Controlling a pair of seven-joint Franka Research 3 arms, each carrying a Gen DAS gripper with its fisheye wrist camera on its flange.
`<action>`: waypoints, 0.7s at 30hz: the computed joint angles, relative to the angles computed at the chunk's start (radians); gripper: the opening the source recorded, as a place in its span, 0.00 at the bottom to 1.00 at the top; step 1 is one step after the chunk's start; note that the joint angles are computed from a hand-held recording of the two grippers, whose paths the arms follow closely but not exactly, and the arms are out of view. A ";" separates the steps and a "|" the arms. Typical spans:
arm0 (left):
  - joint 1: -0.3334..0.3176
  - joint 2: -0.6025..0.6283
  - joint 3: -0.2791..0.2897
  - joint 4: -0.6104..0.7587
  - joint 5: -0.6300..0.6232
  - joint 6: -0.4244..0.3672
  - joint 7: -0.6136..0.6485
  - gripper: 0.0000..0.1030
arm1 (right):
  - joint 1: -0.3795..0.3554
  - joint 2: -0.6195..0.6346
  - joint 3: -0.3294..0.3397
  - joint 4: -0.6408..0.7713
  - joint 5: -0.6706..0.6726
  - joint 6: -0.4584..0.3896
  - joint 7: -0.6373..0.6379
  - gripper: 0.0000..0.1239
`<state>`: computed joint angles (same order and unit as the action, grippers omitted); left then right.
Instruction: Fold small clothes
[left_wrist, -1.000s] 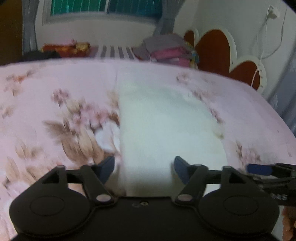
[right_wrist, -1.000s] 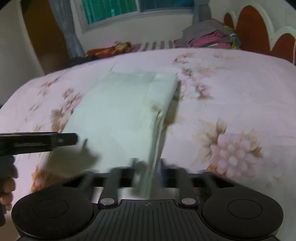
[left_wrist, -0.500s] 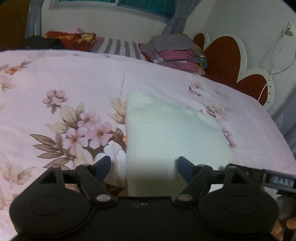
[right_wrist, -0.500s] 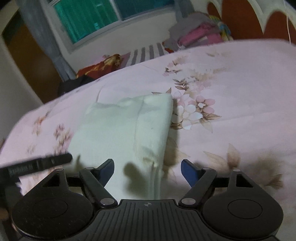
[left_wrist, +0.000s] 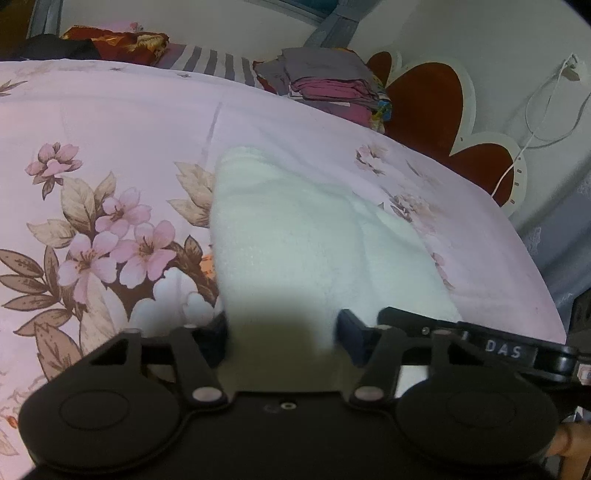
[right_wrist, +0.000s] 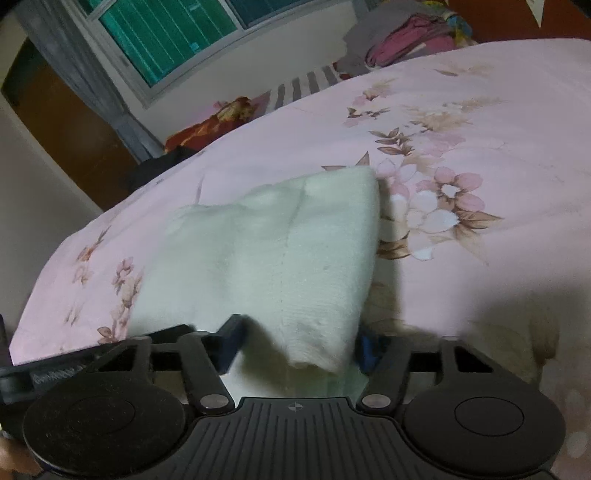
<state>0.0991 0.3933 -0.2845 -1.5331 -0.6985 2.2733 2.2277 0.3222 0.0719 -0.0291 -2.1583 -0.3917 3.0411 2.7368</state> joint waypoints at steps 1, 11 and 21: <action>-0.001 -0.003 0.000 -0.001 0.001 0.001 -0.006 0.43 | -0.005 0.003 0.007 0.002 0.022 0.005 -0.027 0.37; 0.000 -0.096 0.006 -0.056 -0.053 0.044 0.082 0.30 | 0.016 -0.025 -0.011 0.021 -0.097 0.048 0.076 0.26; 0.060 -0.135 0.085 0.000 -0.093 -0.046 0.158 0.30 | 0.067 0.034 0.033 0.204 -0.180 -0.024 0.151 0.26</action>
